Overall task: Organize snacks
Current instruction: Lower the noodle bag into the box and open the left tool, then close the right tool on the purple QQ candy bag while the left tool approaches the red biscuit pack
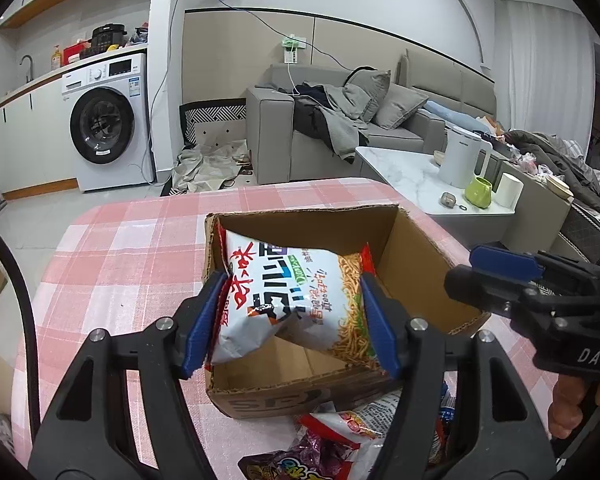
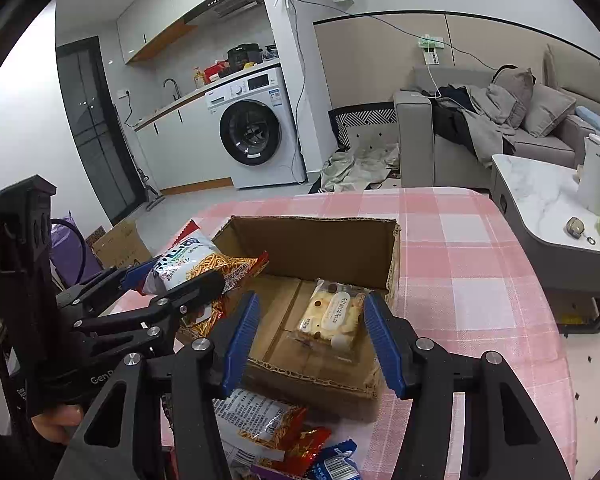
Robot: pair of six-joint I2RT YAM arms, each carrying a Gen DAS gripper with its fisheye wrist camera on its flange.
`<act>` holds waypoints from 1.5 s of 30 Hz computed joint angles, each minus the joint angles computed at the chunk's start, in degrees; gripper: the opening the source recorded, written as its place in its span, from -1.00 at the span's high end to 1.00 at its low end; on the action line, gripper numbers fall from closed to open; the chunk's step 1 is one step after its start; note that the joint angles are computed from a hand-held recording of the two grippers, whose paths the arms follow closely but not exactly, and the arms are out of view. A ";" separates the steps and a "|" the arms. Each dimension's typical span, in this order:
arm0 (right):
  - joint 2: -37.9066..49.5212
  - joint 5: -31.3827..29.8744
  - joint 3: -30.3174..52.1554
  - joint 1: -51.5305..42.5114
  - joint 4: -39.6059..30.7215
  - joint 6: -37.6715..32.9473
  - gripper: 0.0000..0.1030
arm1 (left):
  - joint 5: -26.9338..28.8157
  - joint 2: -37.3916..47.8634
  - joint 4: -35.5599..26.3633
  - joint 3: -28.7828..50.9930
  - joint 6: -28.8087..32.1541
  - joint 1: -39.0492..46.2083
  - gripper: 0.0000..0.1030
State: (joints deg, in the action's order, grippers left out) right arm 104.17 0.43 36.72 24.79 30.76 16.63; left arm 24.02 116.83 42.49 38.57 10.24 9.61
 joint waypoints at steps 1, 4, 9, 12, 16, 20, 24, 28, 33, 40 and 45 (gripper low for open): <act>-0.43 0.27 -0.14 -0.03 -0.33 0.03 -0.09 | -0.83 -0.05 -0.28 0.12 -0.08 -0.31 -0.24; -1.51 0.26 -0.79 -0.19 -0.76 -0.07 -0.19 | -1.20 -0.47 -0.59 -0.16 0.56 -0.52 -0.40; -2.67 0.02 -2.70 -0.43 0.66 -0.40 -0.54 | 0.81 -2.75 1.03 -3.24 2.14 0.51 -0.62; -3.52 0.14 -4.06 0.12 0.93 -0.53 -0.92 | 2.08 -4.42 0.39 -5.18 3.34 1.76 -0.66; -5.00 1.00 -6.43 1.03 1.51 -0.78 -0.99 | 3.74 -6.10 3.72 -9.49 4.09 4.32 -0.99; -6.56 2.17 -9.75 1.96 3.21 -0.53 -0.99 | 5.76 -7.90 4.54 -12.88 5.81 7.35 -0.99; -8.63 2.42 -13.26 2.39 4.63 0.08 -0.99 | 9.62 -9.72 3.74 -15.94 8.02 11.93 -0.99; -11.26 3.96 -17.06 3.77 5.70 2.32 -0.99 | 12.29 -10.72 4.69 -19.21 10.84 16.03 -0.99; -13.22 5.73 -20.30 5.69 5.69 3.80 -0.99 | 15.73 -11.96 4.18 -22.43 14.12 20.87 -0.99; -12.41 7.50 -24.39 7.89 9.18 6.72 -0.99 | 17.43 -11.23 4.30 -25.57 18.22 24.64 -0.99; -10.54 7.85 -26.64 9.67 12.78 8.89 -0.99 | 17.02 -9.82 5.56 -27.07 19.87 25.30 -0.99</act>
